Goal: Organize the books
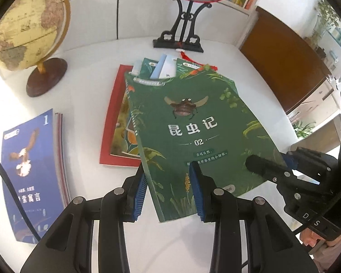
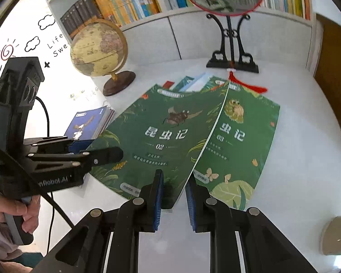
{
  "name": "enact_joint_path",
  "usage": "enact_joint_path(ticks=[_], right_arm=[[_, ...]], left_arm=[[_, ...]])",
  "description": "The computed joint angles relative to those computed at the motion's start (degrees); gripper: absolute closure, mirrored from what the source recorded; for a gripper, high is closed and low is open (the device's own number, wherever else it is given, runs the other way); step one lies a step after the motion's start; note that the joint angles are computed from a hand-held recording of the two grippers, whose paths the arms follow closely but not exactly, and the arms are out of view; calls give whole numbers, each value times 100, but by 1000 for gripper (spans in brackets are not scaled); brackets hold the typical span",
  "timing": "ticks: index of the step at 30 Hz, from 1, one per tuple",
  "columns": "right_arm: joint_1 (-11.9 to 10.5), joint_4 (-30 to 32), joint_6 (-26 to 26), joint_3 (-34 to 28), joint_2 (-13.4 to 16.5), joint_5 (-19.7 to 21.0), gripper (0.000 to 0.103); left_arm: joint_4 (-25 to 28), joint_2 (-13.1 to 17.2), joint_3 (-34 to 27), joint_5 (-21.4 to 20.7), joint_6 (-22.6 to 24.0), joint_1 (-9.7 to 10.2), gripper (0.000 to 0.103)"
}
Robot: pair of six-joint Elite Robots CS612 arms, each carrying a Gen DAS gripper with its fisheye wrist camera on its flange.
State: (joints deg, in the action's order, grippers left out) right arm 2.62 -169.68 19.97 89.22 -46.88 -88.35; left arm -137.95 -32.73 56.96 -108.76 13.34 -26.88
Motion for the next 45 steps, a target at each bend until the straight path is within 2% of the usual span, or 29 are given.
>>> enact_joint_path(ticks=[9,25,33,45], right_arm=[[227,86,-307,-267,64,-210,84],[580,46,-455,-877,286,-613,85],[802,362,-724,-1713,679,-471,85],[1023,1103,-882,-2716,1258,-149,85]], left_arm=[[-250,-46,49,-149,-249,170,71],[-752,-63,13,-407,-421,530,71],[-832,-5,-117,-308,-756,843,71],[-482,215,-395,-177,-958,1168,71]])
